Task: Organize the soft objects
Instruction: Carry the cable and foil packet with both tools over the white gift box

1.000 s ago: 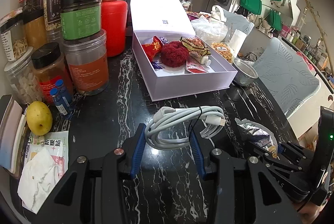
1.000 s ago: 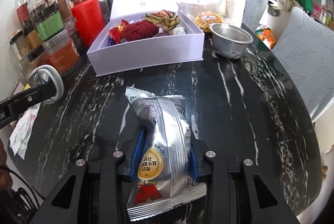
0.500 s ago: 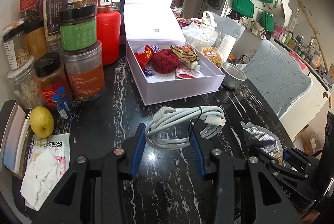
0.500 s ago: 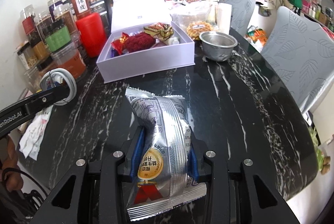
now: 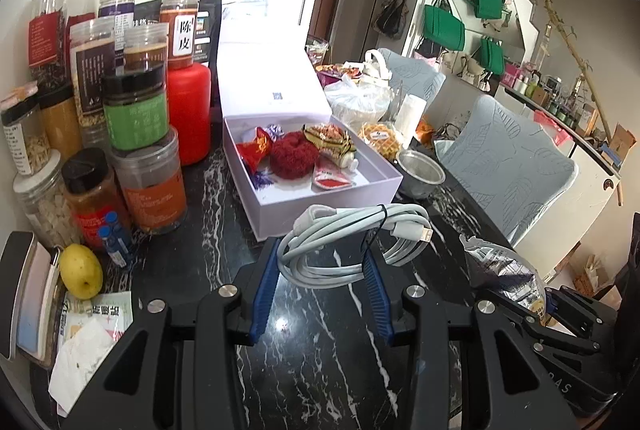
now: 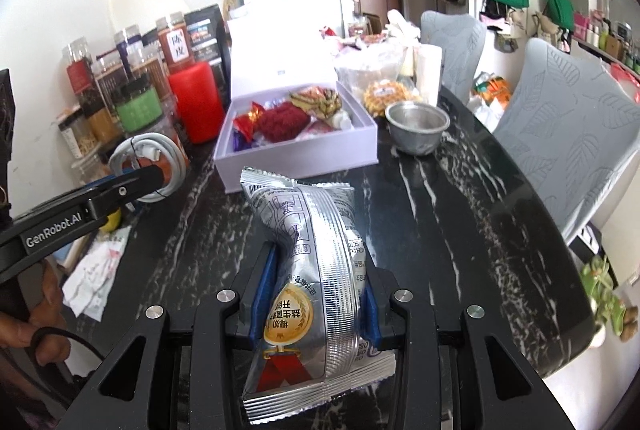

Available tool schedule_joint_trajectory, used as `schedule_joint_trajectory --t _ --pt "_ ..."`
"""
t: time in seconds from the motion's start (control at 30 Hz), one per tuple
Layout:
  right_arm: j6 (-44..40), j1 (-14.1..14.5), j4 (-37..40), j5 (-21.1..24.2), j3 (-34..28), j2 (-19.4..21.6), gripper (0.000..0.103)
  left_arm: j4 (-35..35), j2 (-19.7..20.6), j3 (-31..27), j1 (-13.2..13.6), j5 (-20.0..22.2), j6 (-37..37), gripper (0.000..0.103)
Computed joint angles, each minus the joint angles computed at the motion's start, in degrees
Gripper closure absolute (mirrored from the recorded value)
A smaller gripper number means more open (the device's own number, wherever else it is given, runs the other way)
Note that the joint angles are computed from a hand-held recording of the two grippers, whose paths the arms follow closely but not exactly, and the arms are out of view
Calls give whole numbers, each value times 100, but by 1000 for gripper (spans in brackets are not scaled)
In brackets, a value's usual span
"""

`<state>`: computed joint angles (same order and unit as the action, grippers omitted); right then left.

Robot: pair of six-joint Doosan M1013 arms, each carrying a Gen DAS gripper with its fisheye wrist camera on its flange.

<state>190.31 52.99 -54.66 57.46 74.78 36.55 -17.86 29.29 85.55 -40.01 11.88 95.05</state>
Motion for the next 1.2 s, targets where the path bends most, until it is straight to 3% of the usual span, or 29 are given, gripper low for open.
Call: schedule_joint_trajectory --t 0.23,0.43,0.8,1.2 --pt "44 -43 -311 -117 22 -117 66 -463 6 -165 11 -159 541 62" --pt "43 -125 -507 -267 10 -177 66 -240 105 -436 28 -60 362 62" --pt "-85 -369 -731 -676 -27 -236 66 819 339 -1011 20 74 -527 62" --pt "-476 -689 -761 -984 -287 -150 66 1132 696 -1692 40 314 -730 62"
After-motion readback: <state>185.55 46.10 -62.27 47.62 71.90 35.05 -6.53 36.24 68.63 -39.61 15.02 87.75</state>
